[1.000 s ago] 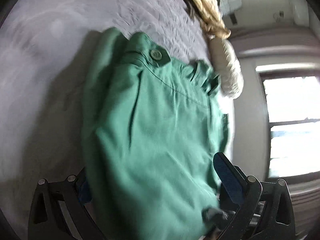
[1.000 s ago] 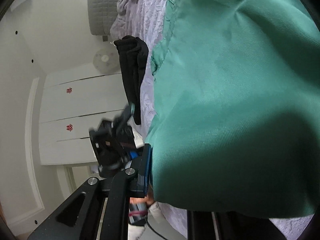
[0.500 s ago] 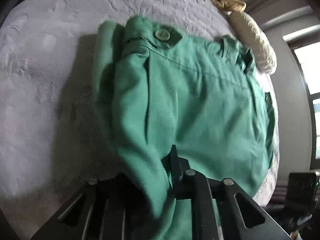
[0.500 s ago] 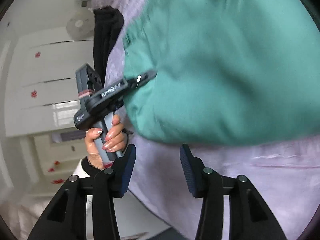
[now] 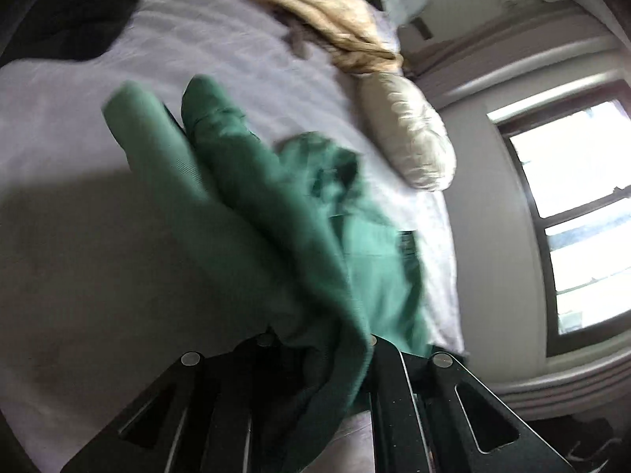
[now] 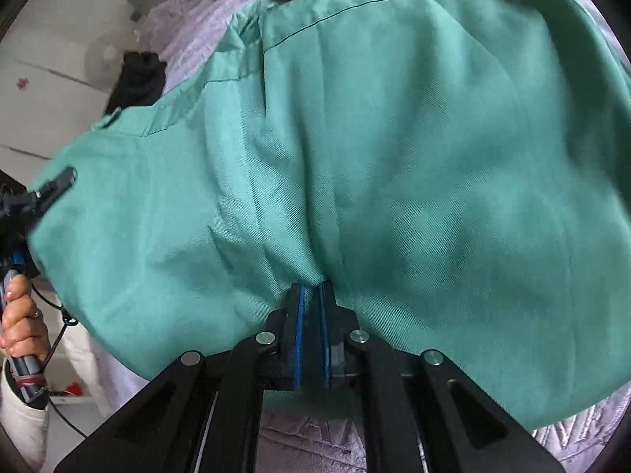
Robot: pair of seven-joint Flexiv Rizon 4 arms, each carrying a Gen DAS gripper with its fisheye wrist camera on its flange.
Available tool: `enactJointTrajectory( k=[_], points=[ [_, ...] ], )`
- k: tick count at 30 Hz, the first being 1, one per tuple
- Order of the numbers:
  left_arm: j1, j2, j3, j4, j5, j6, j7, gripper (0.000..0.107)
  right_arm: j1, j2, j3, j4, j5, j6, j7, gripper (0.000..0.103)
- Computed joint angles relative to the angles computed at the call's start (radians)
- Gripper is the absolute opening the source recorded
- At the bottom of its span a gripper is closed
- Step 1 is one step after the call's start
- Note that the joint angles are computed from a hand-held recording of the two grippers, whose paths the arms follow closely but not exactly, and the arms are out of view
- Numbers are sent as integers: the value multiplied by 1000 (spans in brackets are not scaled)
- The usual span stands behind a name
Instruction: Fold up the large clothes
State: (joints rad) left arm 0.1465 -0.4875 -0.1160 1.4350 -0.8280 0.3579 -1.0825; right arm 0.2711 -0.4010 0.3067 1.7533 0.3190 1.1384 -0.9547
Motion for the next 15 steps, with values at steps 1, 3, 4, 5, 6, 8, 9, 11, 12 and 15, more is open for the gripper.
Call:
enactJointTrajectory(
  k=[1, 3, 4, 5, 6, 8, 9, 11, 12, 15],
  points=[
    [-10, 2, -11, -5, -10, 5, -1, 11, -30, 3, 28, 7, 50, 18, -37, 9],
    [-44, -4, -38, -21, -29, 20, -4, 11, -94, 3, 88, 5, 171, 41, -125, 8],
    [-62, -9, -48, -31, -30, 29, -5, 11, -131, 3, 121, 3, 248, 55, -181, 9],
    [-87, -18, -58, -45, -19, 37, -6, 11, -156, 9, 139, 3, 307, 63, -221, 9],
    [-115, -32, -65, -61, 4, 44, -10, 11, -190, 19, 162, 5, 383, 76, -277, 9],
    [-166, -59, -73, -88, 60, 56, -13, 11, -233, 42, 182, 16, 502, 101, -361, 10],
    [-196, -74, -74, -96, 95, 71, -11, 11, -262, 58, 193, 26, 570, 110, -409, 10],
    [-239, -107, -73, -117, 155, 77, -33, 11, -308, 83, 199, 42, 683, 112, -485, 10],
    [-260, -127, -71, -133, 188, 75, -52, 11, -343, 93, 204, 49, 755, 98, -535, 10],
    [-316, -143, -52, -143, 292, 109, -76, 11, -393, 115, 185, 67, 879, 48, -624, 10]
  ],
)
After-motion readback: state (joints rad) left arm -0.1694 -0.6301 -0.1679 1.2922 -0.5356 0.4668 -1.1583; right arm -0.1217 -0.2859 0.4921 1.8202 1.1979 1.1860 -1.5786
